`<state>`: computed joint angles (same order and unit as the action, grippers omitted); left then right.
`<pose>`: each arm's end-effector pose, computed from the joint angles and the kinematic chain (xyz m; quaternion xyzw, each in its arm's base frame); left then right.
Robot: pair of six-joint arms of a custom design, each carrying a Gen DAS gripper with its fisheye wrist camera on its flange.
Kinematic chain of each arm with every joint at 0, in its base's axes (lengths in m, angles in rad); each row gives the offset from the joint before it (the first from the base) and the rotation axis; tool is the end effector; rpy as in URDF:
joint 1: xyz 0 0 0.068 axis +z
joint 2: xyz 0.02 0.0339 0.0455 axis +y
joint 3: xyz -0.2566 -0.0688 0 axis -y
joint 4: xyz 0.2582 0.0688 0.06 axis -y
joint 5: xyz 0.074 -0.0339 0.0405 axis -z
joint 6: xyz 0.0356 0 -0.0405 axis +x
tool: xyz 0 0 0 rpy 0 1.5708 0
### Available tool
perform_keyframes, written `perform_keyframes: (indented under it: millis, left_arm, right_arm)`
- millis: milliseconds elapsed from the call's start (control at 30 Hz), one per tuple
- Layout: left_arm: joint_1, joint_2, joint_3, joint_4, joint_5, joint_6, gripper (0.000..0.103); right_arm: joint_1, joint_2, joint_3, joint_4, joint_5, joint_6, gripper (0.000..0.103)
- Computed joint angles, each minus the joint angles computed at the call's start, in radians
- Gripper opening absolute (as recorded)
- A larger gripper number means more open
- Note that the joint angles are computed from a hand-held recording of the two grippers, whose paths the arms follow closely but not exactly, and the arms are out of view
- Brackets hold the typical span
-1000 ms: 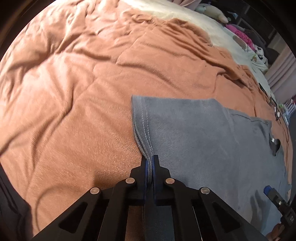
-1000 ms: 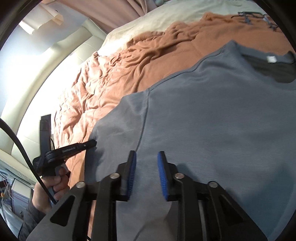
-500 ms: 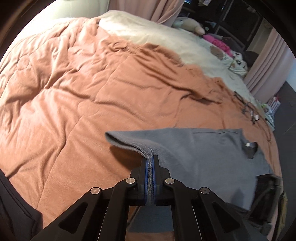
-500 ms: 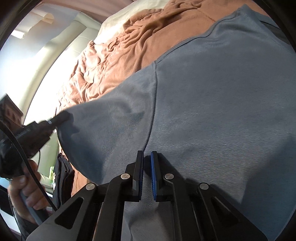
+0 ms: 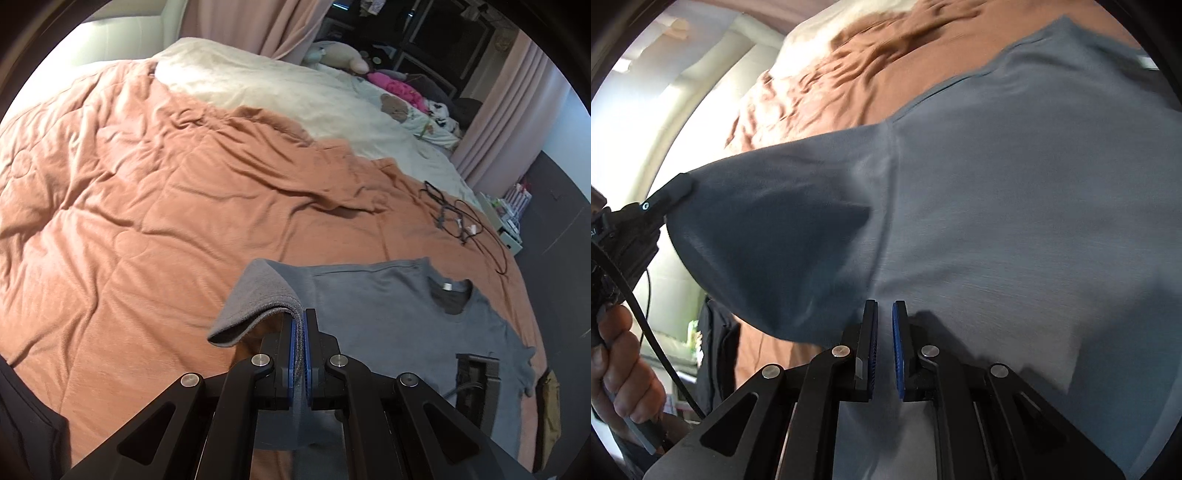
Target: Fold small clothes
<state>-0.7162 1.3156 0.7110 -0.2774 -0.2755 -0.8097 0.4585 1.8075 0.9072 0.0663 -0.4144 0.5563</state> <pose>0.2104 -0.1703 0.1808 -0.0899 0.9292 -0.1377 0.3310 0.3158 0.1719 0.1190 -0.0294 0.9155 0.3390 0.2148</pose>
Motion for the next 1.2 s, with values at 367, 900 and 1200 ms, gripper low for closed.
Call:
perform_keyframes:
  millis: [367,900,1200]
  left_arm:
    - [-0.118,0.122,0.101,0.039,-0.017,-0.078,0.003]
    - [-0.236,0.458,0.421,-0.035,0.057,-0.083,0.004]
    - [-0.243,0.436,0.42,-0.068,0.061,-0.08,0.059]
  right_arm:
    - [-0.095,-0.385,-0.312,0.007,0.005,-0.089,0.079]
    - [-0.45,-0.524,-0.553,0.06,-0.277,-0.284,0.079]
    - [-0.43,-0.511,-0.525,0.06,-0.224,-0.263,0.079]
